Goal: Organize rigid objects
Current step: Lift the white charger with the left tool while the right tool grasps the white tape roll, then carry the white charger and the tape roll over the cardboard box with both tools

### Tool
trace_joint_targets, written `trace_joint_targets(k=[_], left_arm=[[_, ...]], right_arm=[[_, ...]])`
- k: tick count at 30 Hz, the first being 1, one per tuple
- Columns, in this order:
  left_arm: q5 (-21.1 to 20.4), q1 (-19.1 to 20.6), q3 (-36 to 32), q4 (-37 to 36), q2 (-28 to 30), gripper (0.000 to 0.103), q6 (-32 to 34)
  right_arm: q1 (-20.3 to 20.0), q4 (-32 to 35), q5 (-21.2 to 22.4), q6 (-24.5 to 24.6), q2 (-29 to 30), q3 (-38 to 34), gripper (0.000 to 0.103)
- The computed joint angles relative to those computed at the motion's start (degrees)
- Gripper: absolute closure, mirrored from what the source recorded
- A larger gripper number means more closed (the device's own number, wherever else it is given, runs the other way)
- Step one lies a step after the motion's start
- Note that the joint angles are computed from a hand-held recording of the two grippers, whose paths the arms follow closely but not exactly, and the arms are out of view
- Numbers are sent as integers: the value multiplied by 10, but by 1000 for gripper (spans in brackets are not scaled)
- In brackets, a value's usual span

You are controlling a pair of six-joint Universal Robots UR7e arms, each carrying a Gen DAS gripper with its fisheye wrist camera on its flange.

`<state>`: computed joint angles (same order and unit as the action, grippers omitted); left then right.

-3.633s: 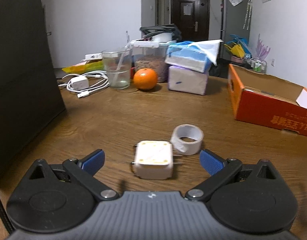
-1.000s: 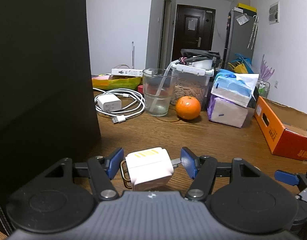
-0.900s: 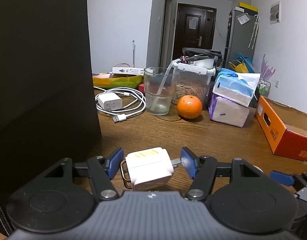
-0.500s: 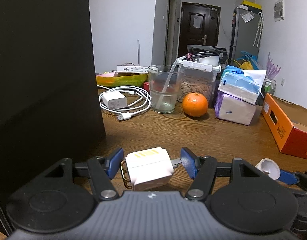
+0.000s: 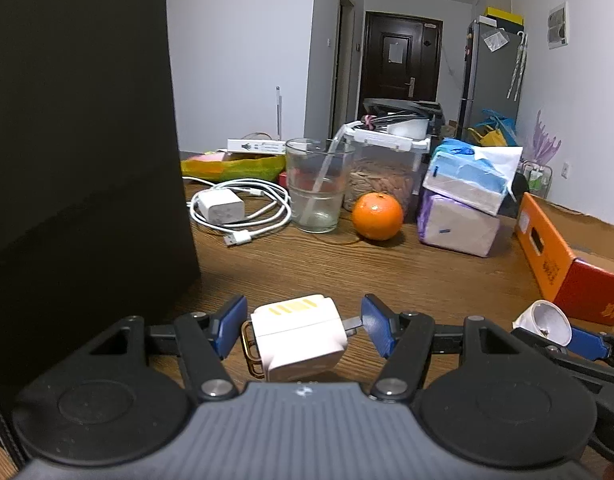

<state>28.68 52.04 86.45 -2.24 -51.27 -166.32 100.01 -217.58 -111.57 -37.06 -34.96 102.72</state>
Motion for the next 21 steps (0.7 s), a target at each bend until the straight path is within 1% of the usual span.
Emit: trace_joint_targets(k=[6,10,14,21], left_arm=[[-4,-12,-6,1,14,38,-11],[-9,-22,-11,-9,25,38,-6],[-5,-31,-24,-3,37,38,-16],[-5,-48,-44,-12,62,38,-15]], right_arm=[[-7,-15,17,6,-19,17,61],[-15,-22,30,8,-35,28,61],[-26,-27,45,10,-52,39,61],[-44,-38,63,14,-79,51,61]])
